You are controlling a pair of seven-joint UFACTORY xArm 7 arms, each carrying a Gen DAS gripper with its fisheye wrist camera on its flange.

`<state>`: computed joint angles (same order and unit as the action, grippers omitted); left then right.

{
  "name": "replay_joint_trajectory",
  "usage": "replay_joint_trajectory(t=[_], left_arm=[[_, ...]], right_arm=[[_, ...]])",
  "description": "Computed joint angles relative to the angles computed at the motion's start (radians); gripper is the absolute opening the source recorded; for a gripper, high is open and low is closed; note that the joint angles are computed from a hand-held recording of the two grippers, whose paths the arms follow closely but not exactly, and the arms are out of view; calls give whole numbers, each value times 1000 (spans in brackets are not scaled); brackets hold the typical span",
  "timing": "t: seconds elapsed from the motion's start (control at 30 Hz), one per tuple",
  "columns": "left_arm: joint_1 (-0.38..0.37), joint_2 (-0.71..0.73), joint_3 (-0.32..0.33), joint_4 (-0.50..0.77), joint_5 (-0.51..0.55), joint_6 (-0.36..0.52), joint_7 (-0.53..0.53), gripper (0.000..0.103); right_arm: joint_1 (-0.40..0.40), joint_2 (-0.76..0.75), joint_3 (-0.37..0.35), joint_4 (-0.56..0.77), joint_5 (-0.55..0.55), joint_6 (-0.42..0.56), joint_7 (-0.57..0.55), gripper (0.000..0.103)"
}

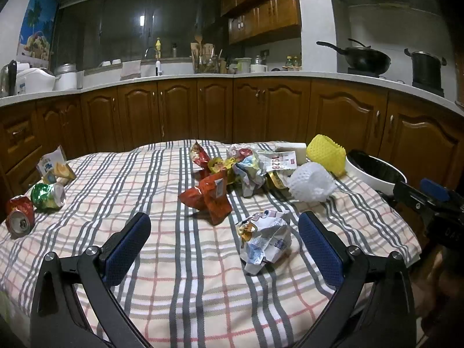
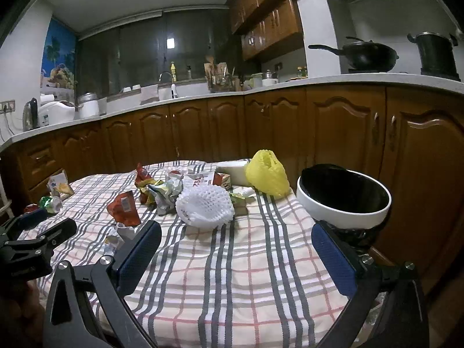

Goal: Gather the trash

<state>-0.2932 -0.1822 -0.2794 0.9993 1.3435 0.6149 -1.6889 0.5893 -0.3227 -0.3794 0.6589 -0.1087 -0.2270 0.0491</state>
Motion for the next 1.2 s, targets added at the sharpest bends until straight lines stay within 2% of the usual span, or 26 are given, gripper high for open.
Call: replay_joint_trajectory(t=[0.03, 0.27, 0.3, 0.47, 0.5, 0.6, 0.83, 1.2], left_arm=[[1, -1, 2, 0, -2, -3, 4, 103], [3, 0, 5, 2, 10, -9, -3, 103], [5, 1, 7, 4, 10, -11, -1, 103], [13, 12, 24, 15, 10, -31, 15, 103], [1, 0, -12, 1, 11, 11, -12, 103], [-5, 2, -6, 5, 8, 12, -6, 103], [-10, 2, -5, 2, 12, 15, -11, 103], [-14, 8, -3, 3, 12, 14, -13, 103]], right_arm=[[-27, -10, 29, -24, 6, -21, -2, 103], [-30, -4, 24, -23, -35, -29, 29, 103], [-53, -10, 47, -31, -33, -33, 32, 103], [-67, -9, 57, -33, -51, -37, 51, 103], [-61, -7, 51, -28, -57, -34, 55, 103], [-83, -9, 72, -36, -61, -41, 62, 103], [-78, -12, 66, -36, -78, -39, 78, 103], [85, -25, -90, -21, -93, -14, 64, 103]])
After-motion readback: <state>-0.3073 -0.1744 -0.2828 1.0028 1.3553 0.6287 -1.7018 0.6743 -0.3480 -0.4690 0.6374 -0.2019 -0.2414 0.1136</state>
